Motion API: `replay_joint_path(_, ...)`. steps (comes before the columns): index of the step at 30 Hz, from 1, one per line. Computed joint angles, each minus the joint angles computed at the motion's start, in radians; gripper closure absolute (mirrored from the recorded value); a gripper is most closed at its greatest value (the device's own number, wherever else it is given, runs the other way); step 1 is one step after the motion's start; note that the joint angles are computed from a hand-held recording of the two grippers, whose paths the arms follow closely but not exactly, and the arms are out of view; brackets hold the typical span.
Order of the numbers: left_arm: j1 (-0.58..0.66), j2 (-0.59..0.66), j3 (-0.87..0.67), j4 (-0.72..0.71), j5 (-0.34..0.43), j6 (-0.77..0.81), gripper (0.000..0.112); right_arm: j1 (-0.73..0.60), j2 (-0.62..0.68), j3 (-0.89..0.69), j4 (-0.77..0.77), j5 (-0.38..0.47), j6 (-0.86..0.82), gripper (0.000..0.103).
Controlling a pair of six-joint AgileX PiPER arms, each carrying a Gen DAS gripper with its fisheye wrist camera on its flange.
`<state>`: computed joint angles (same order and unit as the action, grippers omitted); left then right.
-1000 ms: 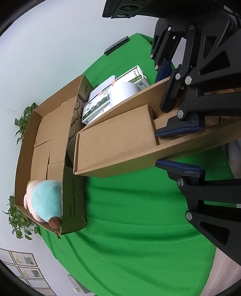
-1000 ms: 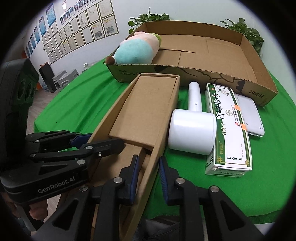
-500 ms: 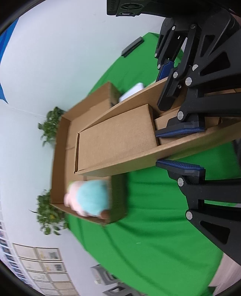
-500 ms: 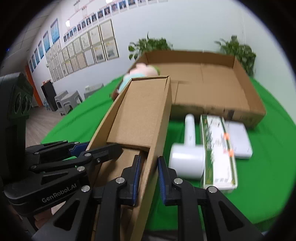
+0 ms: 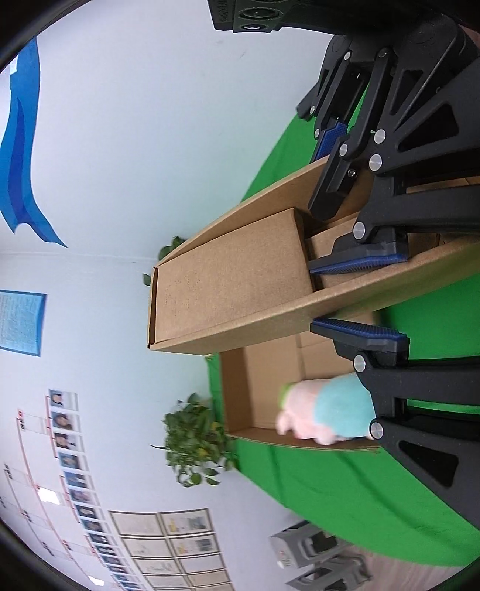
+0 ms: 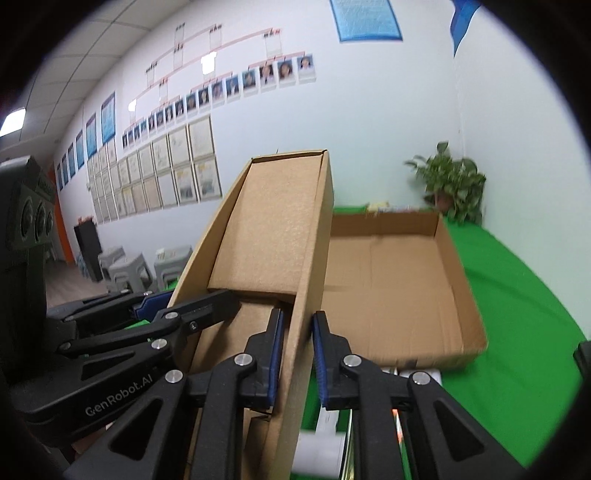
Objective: Organize objects
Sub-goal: 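Lift the narrow brown box with the right gripper over the large box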
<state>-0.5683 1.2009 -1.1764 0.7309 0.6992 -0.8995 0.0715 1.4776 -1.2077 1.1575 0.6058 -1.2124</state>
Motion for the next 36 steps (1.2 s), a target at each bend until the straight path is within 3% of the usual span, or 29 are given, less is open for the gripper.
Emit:
replay_joint_path(6, 0.126, 0.137, -0.241, -0.165, -0.002, 0.256, 0.091, 0.027, 0.109, -0.202, -0.105, 0.000, 0.163, 0.089)
replay_joint_path(11, 0.283, 0.368, -0.616, -0.398, 0.087, 0.546, 0.091, 0.079, 0.282, -0.518, -0.349, 0.042, 0.425, 0.090)
replay_joint_path(15, 0.375, 0.567, -0.895, -0.546, 0.197, 0.700, 0.091, 0.098, 0.439, -0.768, -0.493, 0.143, 0.602, 0.090)
replay_joint_path(18, 0.411, 0.662, -1.000, -0.600, 0.231, 0.747, 0.091, 0.110, 0.484, -0.804, -0.529, 0.144, 0.633, 0.090)
replay_joint_path(23, 0.436, 0.761, -1.016, -0.618, 0.217, 0.741, 0.092, 0.127, 0.608, -0.919, -0.593, 0.188, 0.701, 0.091)
replay_joint_path(26, 0.452, 0.830, -1.047, -0.631, 0.218, 0.745, 0.092, 0.127, 0.714, -1.061, -0.621, 0.263, 0.755, 0.091)
replay_joint_path(36, 0.495, 0.920, -0.890, -0.596, 0.102, 0.725, 0.092, 0.141, 0.949, -1.332, -0.656, 0.411, 0.851, 0.093)
